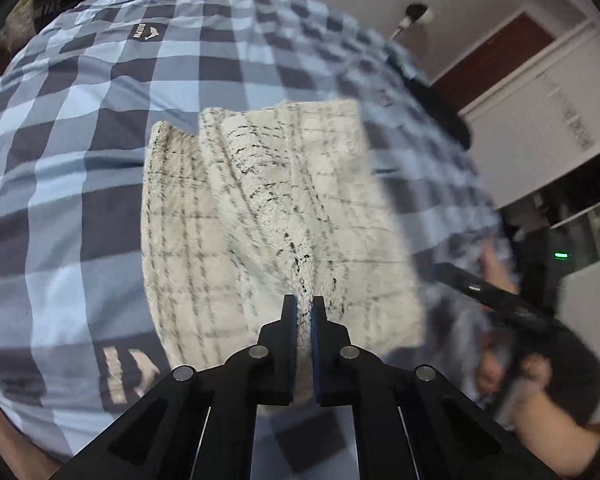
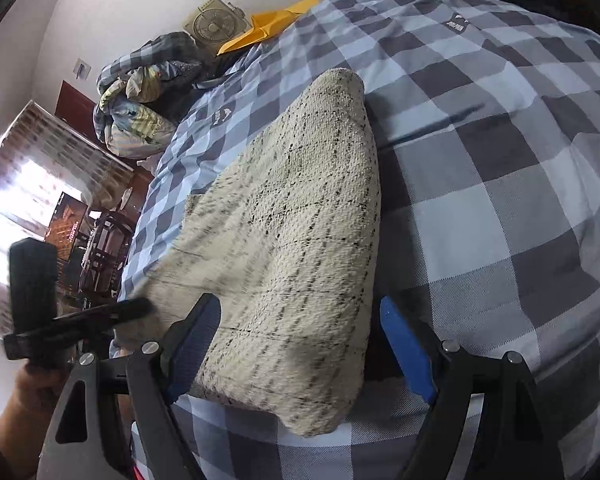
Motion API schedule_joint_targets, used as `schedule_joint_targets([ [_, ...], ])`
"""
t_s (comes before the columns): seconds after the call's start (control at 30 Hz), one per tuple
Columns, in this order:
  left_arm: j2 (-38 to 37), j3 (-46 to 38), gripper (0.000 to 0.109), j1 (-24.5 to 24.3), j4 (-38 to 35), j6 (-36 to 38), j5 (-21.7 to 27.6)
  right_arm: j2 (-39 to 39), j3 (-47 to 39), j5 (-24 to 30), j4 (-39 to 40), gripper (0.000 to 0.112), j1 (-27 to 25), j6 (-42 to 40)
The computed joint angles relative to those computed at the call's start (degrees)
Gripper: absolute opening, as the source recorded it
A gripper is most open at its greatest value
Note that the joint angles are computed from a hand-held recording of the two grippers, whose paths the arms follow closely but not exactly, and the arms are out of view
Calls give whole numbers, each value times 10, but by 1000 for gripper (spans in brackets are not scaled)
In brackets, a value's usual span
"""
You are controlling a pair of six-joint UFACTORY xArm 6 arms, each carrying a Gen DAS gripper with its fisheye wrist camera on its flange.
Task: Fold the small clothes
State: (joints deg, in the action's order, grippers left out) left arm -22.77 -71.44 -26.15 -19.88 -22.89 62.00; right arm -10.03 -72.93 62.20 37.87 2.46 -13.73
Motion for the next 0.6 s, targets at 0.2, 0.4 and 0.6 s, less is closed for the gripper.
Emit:
schedule_joint_targets([
  [0.2, -77, 63, 4, -18, 8, -38, 8, -5, -1, 9, 8, 80, -6, 1],
  [0.4, -108, 124, 4, 14, -10, -76, 69, 0, 0, 13, 6, 80, -10, 16],
  [0.6, -77, 78, 4, -11, 106, -98, 142, 1, -3, 24, -6, 80, -3, 22],
])
